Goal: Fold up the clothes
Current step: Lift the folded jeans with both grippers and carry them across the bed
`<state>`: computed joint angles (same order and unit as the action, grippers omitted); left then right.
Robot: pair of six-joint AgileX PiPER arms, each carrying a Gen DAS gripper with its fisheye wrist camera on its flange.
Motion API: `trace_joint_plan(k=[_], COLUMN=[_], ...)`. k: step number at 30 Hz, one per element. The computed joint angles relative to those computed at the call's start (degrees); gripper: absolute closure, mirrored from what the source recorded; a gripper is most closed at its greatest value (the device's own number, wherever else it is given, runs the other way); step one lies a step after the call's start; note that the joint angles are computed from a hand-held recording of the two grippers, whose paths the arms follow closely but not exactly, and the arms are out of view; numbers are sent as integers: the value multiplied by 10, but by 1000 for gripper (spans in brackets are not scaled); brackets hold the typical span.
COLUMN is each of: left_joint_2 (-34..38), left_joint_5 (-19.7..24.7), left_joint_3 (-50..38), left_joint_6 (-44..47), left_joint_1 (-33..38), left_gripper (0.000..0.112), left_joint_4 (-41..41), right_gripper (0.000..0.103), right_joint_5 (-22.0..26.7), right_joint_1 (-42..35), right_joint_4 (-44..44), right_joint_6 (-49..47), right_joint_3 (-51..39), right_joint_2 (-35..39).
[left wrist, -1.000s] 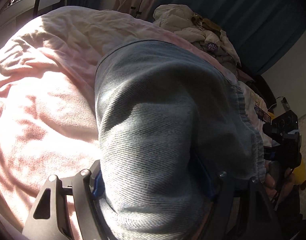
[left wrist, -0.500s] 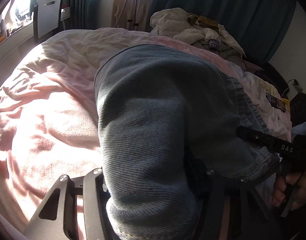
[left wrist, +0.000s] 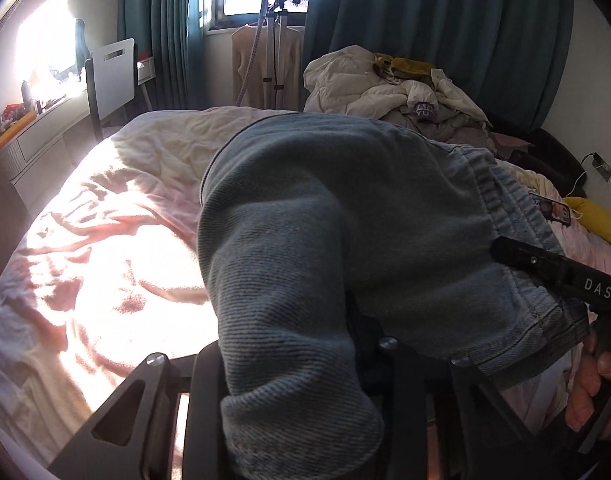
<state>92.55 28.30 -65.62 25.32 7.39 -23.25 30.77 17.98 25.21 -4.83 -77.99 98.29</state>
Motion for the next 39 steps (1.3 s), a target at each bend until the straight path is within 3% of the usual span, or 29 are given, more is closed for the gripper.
trace_joint_plan(k=[9, 18, 27, 36, 39], left_joint_2=[-91, -74, 24, 205, 286], left_joint_5=[58, 122, 175, 241, 284], left_joint_3=[-18, -146, -314, -563, -682], left_joint_6=[-108, -262, -346, -351, -346], left_joint_1=[-95, -240, -372, -483, -516], left_gripper=[81, 81, 81, 81, 81], left_joint_4=[80, 200, 275, 267, 255], right_gripper=[77, 77, 77, 77, 77], right_joint_5=[62, 160, 250, 340, 359], right_joint_1=[-86, -241, -440, -686, -761], right_joint_4=[18, 76, 162, 238, 252], right_joint_6=[-20, -99, -206, -338, -375], right_joint_3=[45, 30, 9, -2, -4], right_joint_2=[-131, -219, -241, -227, -208])
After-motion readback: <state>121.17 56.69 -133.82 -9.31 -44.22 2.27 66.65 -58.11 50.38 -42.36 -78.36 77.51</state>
